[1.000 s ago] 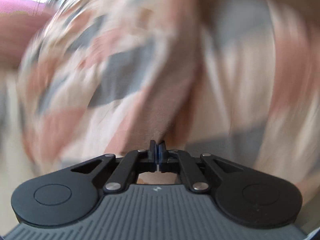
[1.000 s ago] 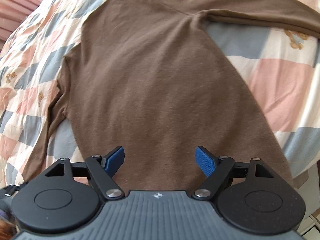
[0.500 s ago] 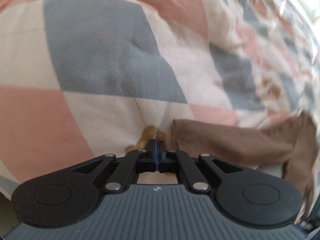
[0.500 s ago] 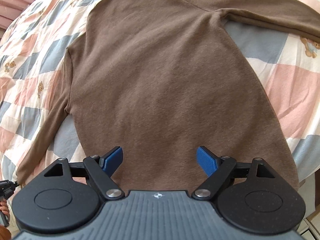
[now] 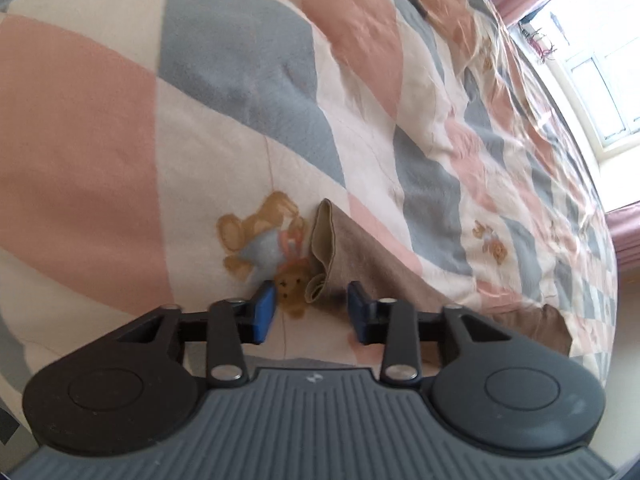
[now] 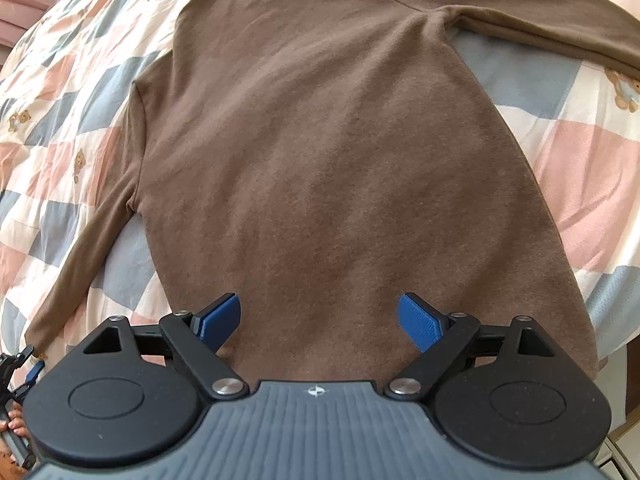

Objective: Fold clothes
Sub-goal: 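Pull the sleeve cuff outward with the left gripper and release it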

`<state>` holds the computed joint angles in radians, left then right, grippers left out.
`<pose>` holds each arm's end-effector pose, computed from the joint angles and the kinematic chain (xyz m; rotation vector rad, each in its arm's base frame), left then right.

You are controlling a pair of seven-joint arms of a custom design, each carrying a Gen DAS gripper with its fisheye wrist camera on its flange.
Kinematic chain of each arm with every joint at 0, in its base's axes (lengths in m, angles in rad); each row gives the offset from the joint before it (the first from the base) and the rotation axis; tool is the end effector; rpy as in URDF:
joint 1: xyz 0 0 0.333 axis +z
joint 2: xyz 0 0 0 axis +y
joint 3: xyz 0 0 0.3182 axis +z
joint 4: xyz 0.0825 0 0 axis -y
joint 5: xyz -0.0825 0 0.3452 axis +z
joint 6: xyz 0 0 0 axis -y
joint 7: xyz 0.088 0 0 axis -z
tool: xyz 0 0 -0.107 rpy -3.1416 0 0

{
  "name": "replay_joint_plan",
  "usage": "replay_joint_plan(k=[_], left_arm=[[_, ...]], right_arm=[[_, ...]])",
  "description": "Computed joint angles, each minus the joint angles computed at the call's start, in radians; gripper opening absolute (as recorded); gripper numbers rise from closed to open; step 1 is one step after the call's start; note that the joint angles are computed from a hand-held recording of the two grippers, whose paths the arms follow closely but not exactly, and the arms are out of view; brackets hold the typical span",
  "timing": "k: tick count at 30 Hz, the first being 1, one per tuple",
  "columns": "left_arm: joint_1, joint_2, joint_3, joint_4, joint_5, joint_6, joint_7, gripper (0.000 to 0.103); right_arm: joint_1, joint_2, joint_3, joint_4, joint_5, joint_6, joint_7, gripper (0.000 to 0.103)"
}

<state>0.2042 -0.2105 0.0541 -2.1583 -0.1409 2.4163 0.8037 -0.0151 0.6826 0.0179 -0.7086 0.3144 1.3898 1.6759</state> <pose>0.4758 0.1270 0.5552 -2.8569 0.6699 -0.6992 0.6765 0.0340 0.5699 -2.0043 2.1059 0.3501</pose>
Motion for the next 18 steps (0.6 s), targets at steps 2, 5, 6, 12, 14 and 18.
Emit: replay_joint_plan(k=[2,5,6,12,14,18], left_arm=[[-0.027,0.033,0.022,0.052,-0.107,-0.011,0.083,0.002],[-0.021,0.086,0.015,0.143,-0.158,0.048,0.104,0.006],[-0.008,0.109,0.005,0.174,-0.124,0.061,0.061,0.016],[0.031,0.209,-0.027,0.346,0.067,-0.124,-0.016,0.029],[0.032,0.156,-0.034,0.273,0.084,-0.117,-0.084,0.029],[0.028,0.06,-0.036,0.113,0.081,-0.048,-0.224,0.029]], right_arm=[[0.0,-0.002,-0.002,0.001,-0.004,-0.007,0.001,0.088],[0.003,-0.022,-0.005,-0.033,-0.005,0.006,-0.002,0.089],[0.004,-0.023,-0.006,-0.035,-0.007,0.007,-0.003,0.089],[0.002,-0.027,0.001,-0.044,0.003,0.011,-0.042,0.089],[-0.002,-0.063,-0.006,-0.107,0.013,0.046,-0.037,0.091],[-0.003,-0.096,-0.025,-0.173,0.014,0.066,0.008,0.091]])
